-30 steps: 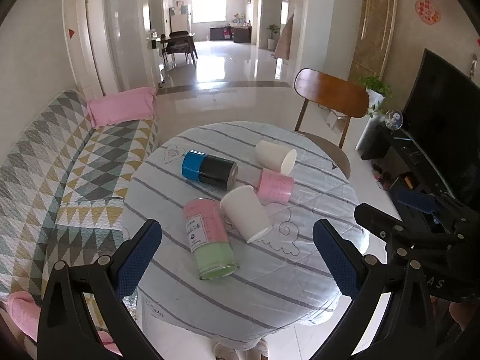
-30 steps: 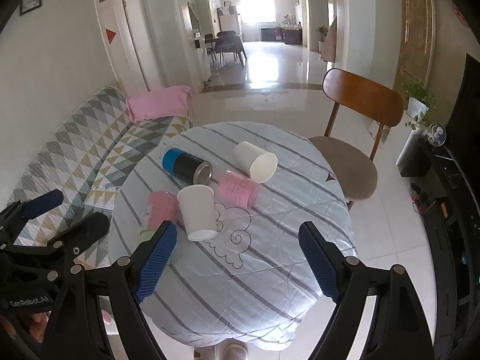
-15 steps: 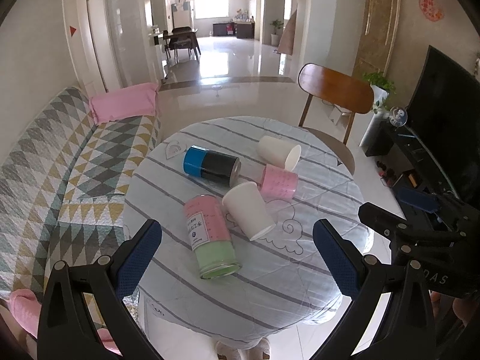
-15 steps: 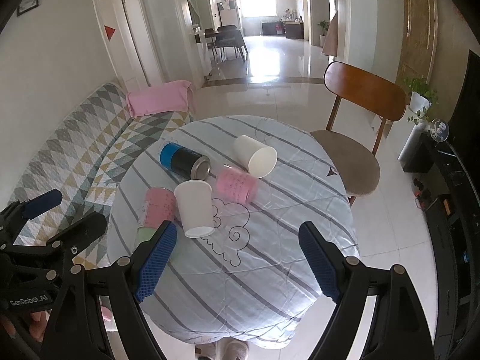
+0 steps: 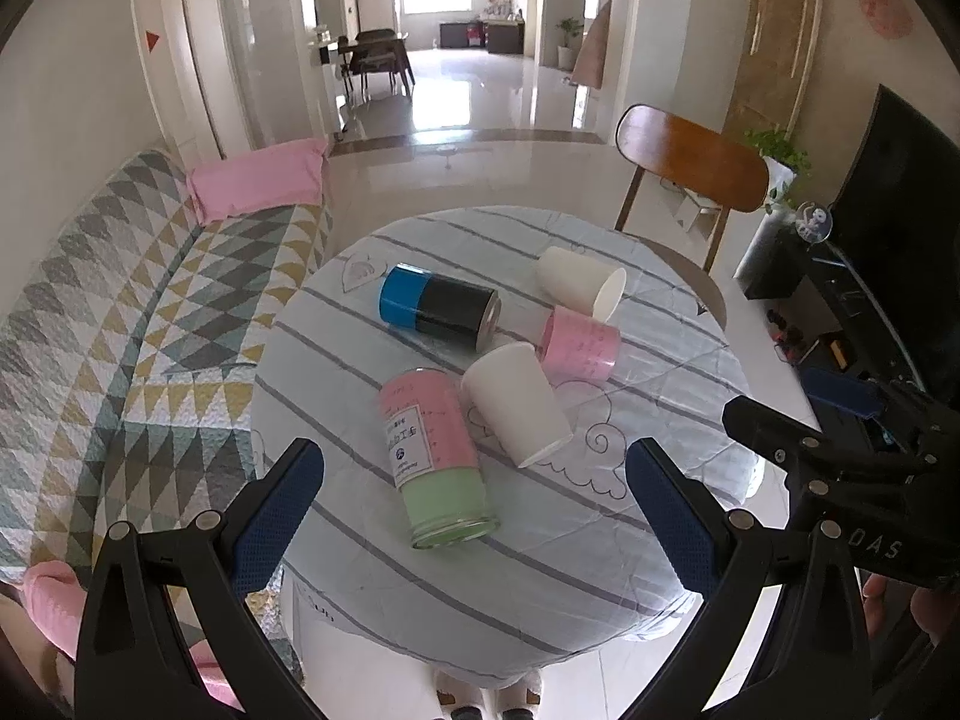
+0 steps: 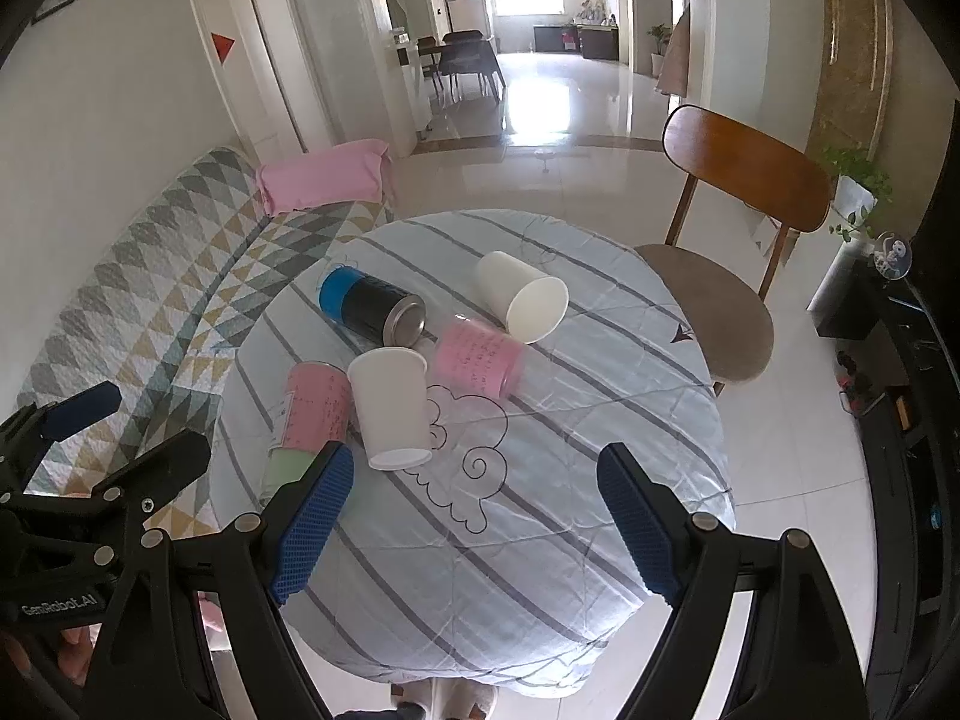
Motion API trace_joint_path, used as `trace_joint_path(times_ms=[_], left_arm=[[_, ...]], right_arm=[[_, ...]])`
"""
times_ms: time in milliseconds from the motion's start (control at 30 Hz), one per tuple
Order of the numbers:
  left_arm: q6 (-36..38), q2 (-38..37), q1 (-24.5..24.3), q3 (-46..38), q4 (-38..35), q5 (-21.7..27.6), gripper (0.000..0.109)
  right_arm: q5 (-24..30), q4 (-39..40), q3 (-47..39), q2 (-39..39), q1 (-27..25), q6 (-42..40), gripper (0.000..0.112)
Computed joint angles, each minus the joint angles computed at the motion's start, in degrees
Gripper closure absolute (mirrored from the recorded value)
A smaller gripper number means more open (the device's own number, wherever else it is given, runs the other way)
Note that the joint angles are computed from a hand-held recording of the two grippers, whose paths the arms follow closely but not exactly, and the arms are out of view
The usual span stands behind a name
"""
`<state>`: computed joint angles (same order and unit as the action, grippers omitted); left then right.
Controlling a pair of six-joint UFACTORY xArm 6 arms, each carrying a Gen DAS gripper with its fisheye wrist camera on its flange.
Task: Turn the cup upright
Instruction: 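Move the left tool toward the tipped pink plastic cup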
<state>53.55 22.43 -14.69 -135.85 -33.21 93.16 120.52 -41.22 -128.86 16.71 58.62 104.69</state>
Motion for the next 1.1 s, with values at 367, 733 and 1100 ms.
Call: trace_joint_path(times_ms=[367, 733, 1100], left_arm=[[-2.14, 2.56, -1.36, -3.18, 2.74, 0.90, 0.006], [-17.57, -14.49, -10.17, 26.44, 16.08, -19.29, 0.006], [-57.01, -28.99, -22.81, 44.68, 33.78, -26.43, 0.006]], right_arm=[[-5.97, 4.58, 7.32, -4.52, -3.02, 0.61, 0.028], [-25.26, 9.31, 38.50, -26.47, -9.49, -12.34, 0.028], [-38.48, 18.27, 57.94, -46.91, -20.12, -45.70, 0.028]])
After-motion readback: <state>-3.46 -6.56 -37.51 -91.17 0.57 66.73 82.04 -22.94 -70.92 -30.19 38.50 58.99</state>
